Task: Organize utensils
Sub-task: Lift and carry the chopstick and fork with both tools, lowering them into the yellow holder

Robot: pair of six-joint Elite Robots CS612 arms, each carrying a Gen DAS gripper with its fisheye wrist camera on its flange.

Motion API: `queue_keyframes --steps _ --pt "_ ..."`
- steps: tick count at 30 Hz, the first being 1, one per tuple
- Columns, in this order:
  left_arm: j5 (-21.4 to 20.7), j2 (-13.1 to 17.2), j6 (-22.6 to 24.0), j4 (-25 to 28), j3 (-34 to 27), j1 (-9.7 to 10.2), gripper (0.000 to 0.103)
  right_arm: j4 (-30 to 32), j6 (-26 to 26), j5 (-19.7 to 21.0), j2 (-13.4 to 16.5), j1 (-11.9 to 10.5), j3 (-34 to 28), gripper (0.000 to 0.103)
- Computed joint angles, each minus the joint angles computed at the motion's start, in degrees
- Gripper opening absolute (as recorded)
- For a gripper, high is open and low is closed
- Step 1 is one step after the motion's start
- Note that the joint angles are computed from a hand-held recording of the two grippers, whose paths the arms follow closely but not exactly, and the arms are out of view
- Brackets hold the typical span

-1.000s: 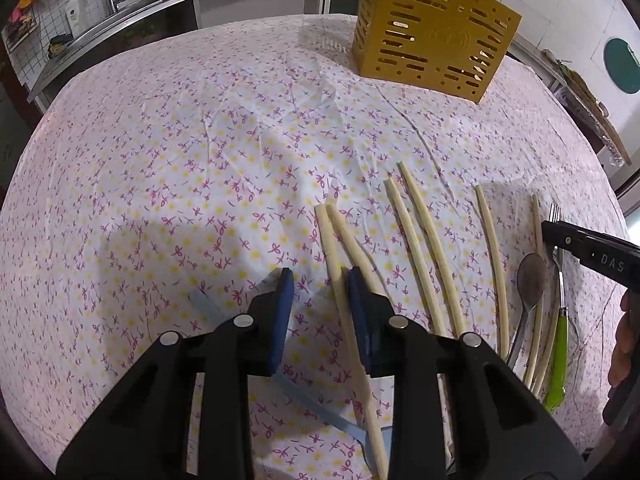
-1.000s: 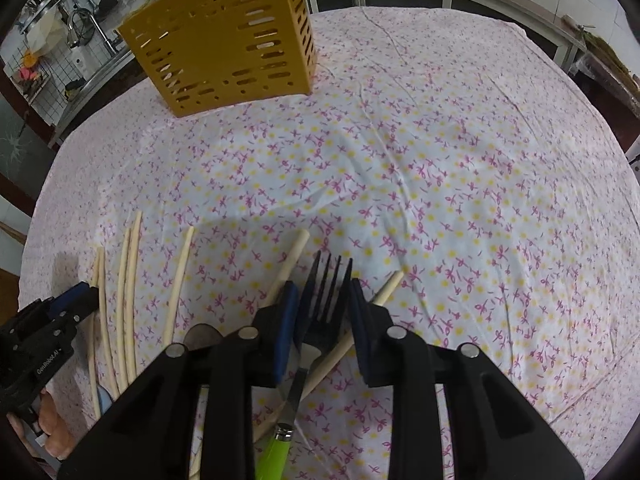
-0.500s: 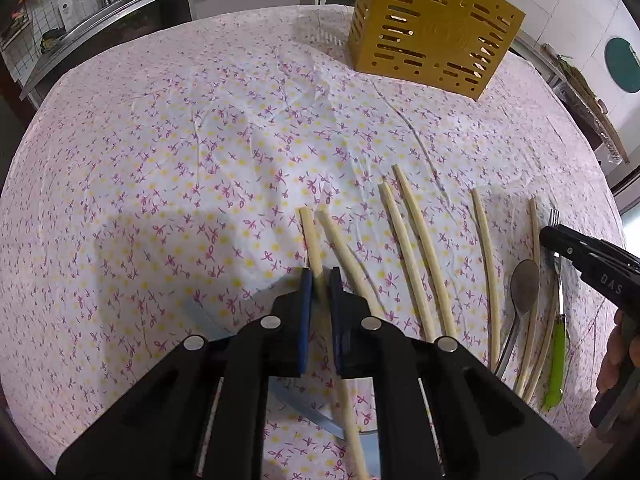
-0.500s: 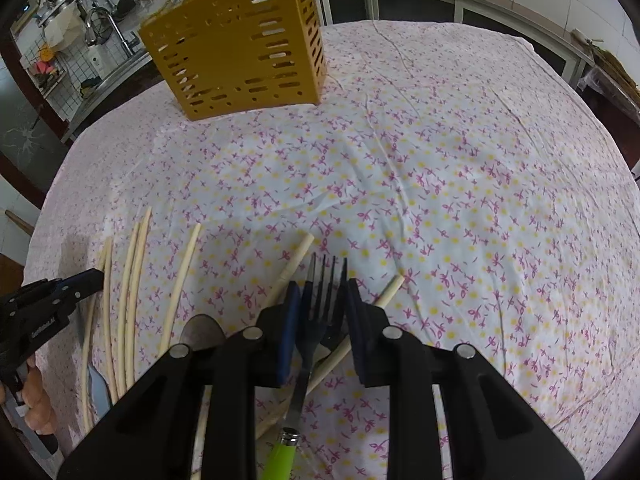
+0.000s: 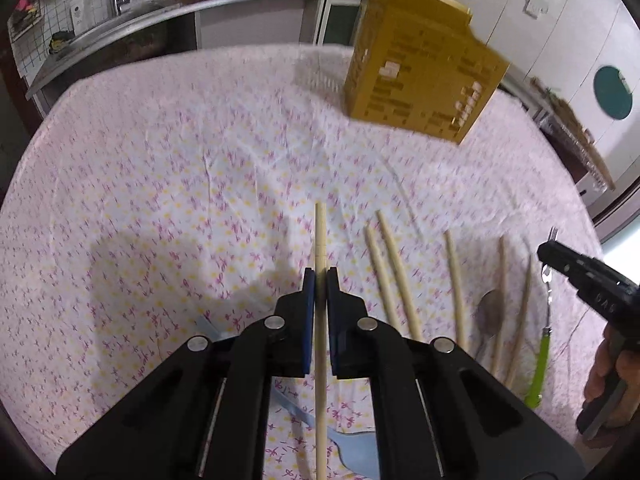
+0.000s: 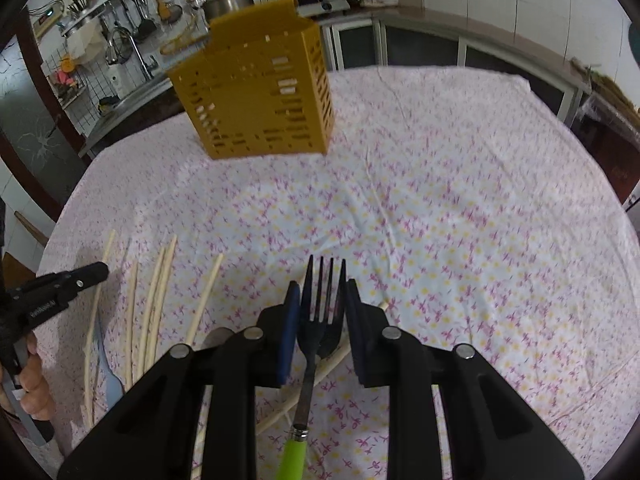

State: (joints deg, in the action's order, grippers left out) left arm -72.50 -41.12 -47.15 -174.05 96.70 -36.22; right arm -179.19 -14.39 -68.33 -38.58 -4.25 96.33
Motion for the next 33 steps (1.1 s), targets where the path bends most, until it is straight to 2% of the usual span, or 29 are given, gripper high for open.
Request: queue_keyframes --steps 3,8,17,23,28,33 --pt "1.66 -0.91 0.18 -2.95 0.85 -0.42 0.004 -2.89 0.99 0.38 -0.17 -0.13 0.3 0.023" --pt "9.13 -2.53 1.88 -6.88 1.8 -1.9 0.004 -11.03 2.32 1.35 -0.53 -0.38 1.17 0.023" --pt "12.73 -1.25 8.51 -14.25 -1.65 -1.87 0.004 -21.64 5.46 1.1 -0.62 -0.06 -0.03 0.023" --pt "15.73 0.33 12.81 -18.74 -5.67 -1.39 0.004 -25.08 6.82 1.11 -0.72 0.36 -2.51 0.022" --pt "17.66 1.9 15.76 -20.46 -9.44 -0.82 0.004 -26.61 7.24 0.89 -0.79 0.81 -4.66 0.022" --pt "20.65 3.81 19.64 -22.67 -12.78 -0.56 0.004 -25.53 7.04 1.26 -0.8 1.0 -6.55 0.022"
